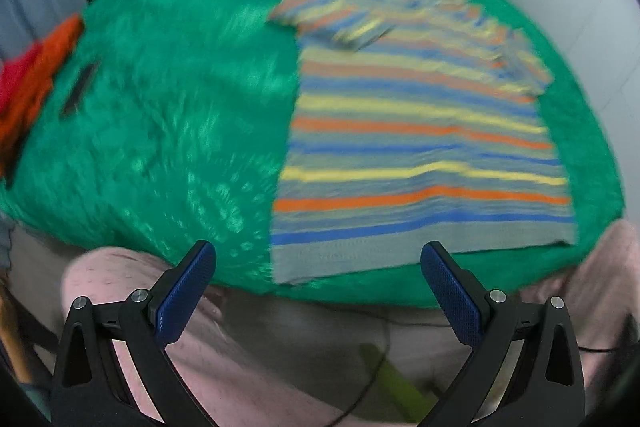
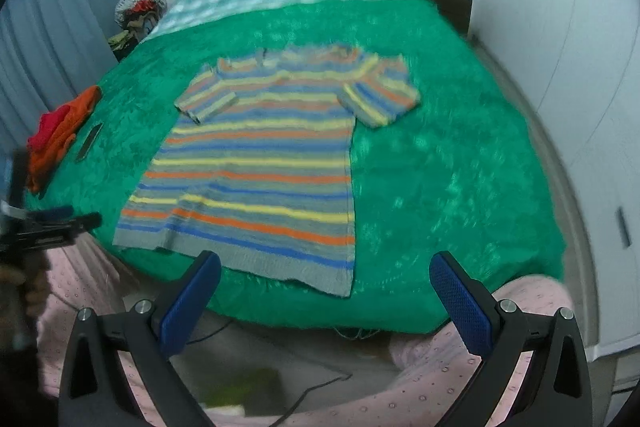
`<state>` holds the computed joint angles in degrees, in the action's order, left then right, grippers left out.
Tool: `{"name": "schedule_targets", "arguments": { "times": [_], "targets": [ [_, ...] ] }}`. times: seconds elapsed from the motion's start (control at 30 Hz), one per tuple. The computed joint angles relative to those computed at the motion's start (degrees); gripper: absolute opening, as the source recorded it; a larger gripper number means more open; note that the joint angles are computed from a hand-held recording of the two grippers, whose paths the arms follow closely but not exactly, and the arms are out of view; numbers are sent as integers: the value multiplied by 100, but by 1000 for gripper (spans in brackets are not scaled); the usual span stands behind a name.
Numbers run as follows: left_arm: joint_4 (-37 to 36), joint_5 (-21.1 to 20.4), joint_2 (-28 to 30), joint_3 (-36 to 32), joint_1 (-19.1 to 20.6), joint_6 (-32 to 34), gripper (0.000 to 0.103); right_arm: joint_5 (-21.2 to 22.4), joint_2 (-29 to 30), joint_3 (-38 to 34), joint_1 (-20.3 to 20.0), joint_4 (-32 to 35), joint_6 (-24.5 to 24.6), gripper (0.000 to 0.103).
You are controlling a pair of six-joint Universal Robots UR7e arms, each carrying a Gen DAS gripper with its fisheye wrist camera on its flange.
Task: Fold small clothes
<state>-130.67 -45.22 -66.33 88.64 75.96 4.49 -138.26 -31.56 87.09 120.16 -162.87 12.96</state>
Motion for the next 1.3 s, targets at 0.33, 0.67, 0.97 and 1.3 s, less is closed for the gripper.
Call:
{"name": "schedule_targets", "arguments": {
  "times": [0.33, 0.67, 0.97, 1.3],
  "targets": [
    [594, -463, 492, -521, 456, -295, 62, 1889, 125, -221, -1247, 826, 778, 87],
    [843, -318, 205, -338, 303, -435, 5, 1423, 295, -662, -1088, 1909, 973, 5],
    [871, 263, 453, -176, 143, -739, 20, 1188, 627, -1075, -1200, 2609, 1426, 6],
    [-1363, 850, -289, 688, -437, 239, 77, -127, -55, -1024, -827, 3224, 454, 50]
  ]
}}
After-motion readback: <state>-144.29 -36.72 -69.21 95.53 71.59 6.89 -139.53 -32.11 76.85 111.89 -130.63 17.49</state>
